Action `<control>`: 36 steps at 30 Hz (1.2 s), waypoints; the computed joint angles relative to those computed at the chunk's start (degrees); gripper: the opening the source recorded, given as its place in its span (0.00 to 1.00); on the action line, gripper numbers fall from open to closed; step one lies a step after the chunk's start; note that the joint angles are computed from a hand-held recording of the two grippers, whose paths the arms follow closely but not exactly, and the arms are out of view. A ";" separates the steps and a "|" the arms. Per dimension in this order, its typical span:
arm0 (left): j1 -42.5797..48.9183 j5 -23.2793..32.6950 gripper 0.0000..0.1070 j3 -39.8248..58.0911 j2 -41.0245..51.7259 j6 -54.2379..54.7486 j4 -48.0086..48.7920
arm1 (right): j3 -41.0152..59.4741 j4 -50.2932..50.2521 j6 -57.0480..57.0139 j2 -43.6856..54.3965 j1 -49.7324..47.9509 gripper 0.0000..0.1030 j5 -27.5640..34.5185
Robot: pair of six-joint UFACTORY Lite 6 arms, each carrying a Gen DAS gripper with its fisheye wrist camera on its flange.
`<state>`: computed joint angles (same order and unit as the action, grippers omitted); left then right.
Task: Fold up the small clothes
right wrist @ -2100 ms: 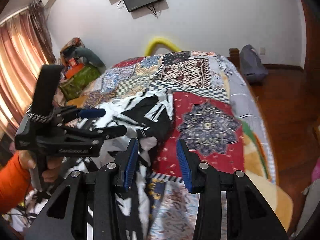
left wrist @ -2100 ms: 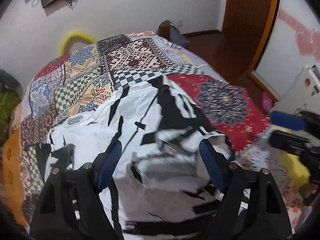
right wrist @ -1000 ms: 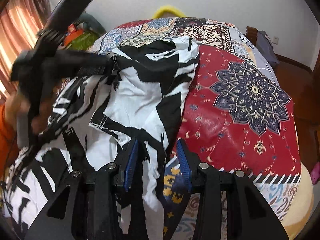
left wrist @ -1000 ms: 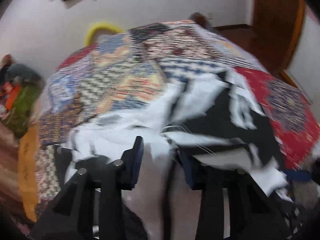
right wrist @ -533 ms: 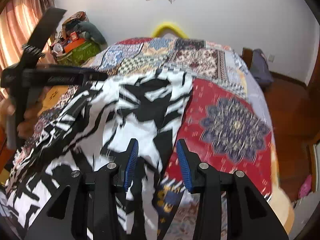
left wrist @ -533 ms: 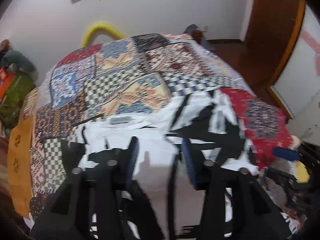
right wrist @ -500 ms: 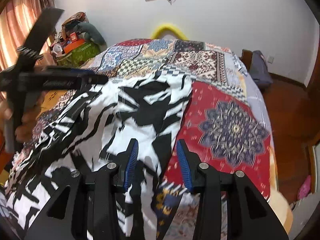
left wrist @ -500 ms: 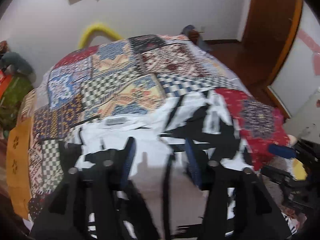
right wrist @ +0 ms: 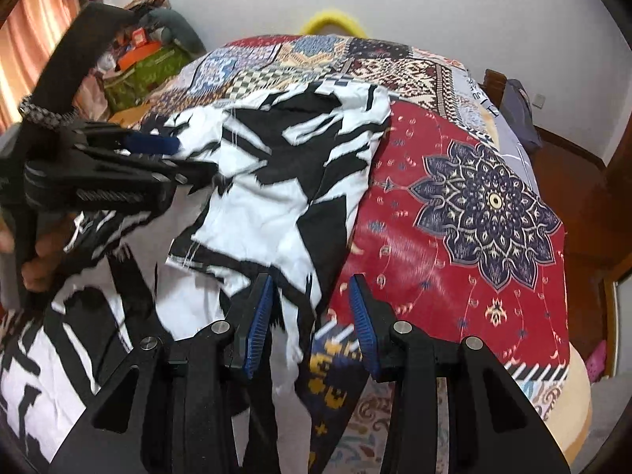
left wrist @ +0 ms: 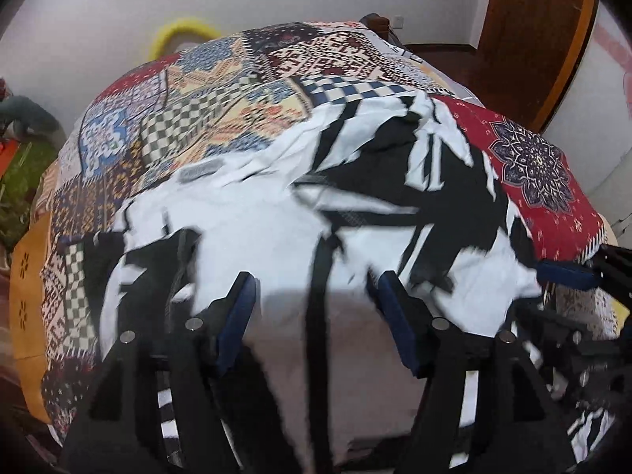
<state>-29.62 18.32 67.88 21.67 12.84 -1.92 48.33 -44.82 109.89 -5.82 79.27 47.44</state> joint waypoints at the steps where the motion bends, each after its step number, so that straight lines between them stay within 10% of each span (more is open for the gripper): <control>1: 0.88 0.08 0.60 -1.64 -1.63 0.65 0.07 | 0.27 0.71 -0.70 -0.11 0.22 0.35 0.26; 14: 27.71 5.45 0.64 -3.98 -12.35 32.97 -25.16 | 5.20 -2.06 -6.75 -5.64 -5.37 0.35 5.92; 30: 32.11 18.84 0.63 39.17 30.08 21.43 -21.62 | 4.62 3.48 -20.59 5.50 -35.91 0.32 -22.55; 36: 30.97 21.82 0.08 48.17 35.47 20.51 -23.30 | 11.57 0.87 -23.50 11.53 -34.83 0.07 -19.83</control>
